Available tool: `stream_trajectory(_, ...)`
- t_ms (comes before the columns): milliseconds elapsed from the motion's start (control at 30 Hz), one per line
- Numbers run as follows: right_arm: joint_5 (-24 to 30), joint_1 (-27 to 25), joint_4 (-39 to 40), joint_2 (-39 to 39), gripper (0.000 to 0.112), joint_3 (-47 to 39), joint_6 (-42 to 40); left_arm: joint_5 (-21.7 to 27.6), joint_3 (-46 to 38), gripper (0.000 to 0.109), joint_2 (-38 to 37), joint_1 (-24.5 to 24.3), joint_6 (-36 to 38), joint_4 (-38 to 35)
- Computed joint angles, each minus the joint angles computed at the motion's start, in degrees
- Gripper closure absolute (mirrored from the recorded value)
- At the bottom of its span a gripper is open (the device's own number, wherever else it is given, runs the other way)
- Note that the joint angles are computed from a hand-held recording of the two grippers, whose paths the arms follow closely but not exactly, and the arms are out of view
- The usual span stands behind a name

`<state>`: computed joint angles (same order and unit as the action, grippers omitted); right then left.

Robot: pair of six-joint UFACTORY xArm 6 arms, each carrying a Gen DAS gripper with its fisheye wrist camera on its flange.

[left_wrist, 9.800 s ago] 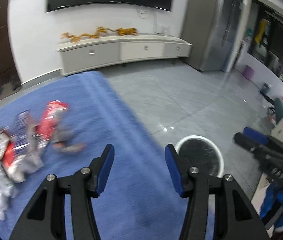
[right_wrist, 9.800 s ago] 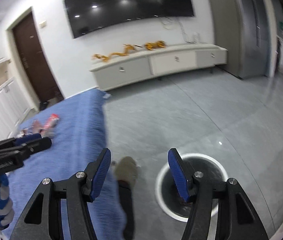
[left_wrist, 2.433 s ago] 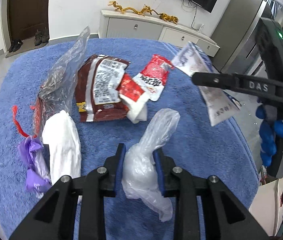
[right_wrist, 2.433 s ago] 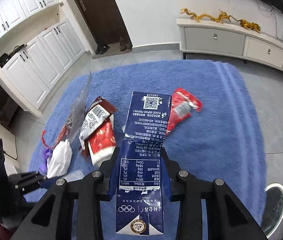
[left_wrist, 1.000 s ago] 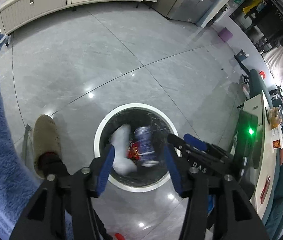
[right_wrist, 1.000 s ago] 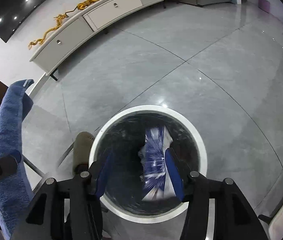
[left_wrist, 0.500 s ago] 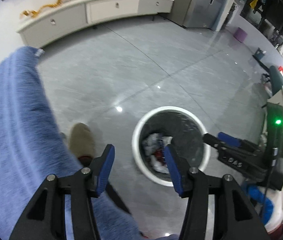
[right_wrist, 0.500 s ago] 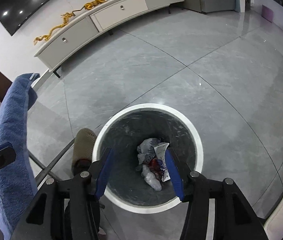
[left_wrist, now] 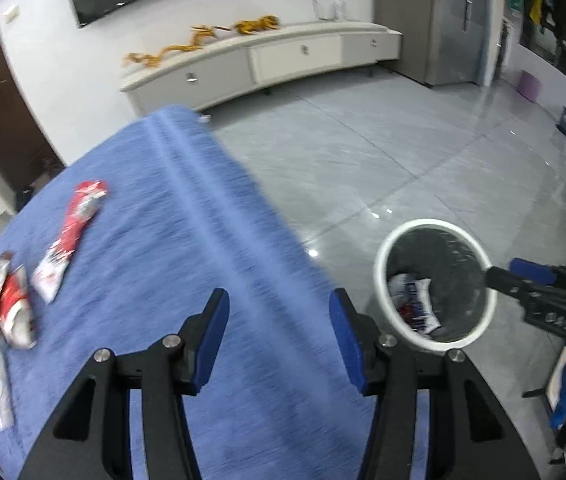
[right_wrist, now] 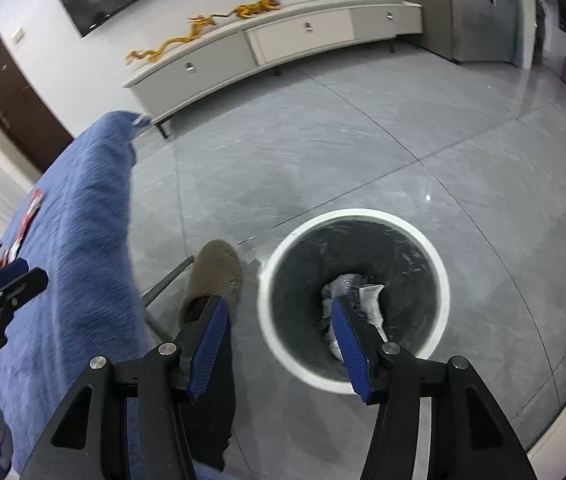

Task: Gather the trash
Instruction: 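Grasp the white tissue with the left tool while the right tool grasps the red wrapper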

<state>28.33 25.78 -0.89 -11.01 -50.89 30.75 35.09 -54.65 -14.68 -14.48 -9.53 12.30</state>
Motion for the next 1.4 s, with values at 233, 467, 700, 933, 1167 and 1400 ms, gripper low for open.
stream_trajectory(233, 1.6, 4.2, -2.0, 0.2, 0.060, -2.0, 2.1, -1.1, 6.2, 0.058, -7.2, 7.2, -1.6, 3.5)
stream_trajectory(467, 3.8, 7.8, -4.0, 2.1, 0.059, -6.5, 3.7, -2.6, 9.9, 0.051, -12.3, 14.3, 3.0, -0.2)
stream_trajectory(700, 6.5, 11.2, -5.8, 5.2, 0.058, -13.5, 4.6, -3.3, 13.2, 0.051, -15.5, 19.4, 9.7, -6.1)
stream_trajectory(933, 9.6, 14.4, -4.6, 13.0, 0.056, -24.6, 1.8, -6.8, 16.4, 0.051, -17.5, 28.4, 16.0, -9.5)
stream_trajectory(1167, 12.3, 17.7, 0.5, 24.6, 0.055, -38.9, -3.4, -10.8, 14.5, 0.051, -13.3, 39.0, 22.0, -15.8)
stream_trajectory(1400, 17.6, 19.6, 7.1, 41.0, 0.055, -61.4, -9.0, -8.2, 10.8, 0.051, -7.6, 43.6, 31.7, -27.0)
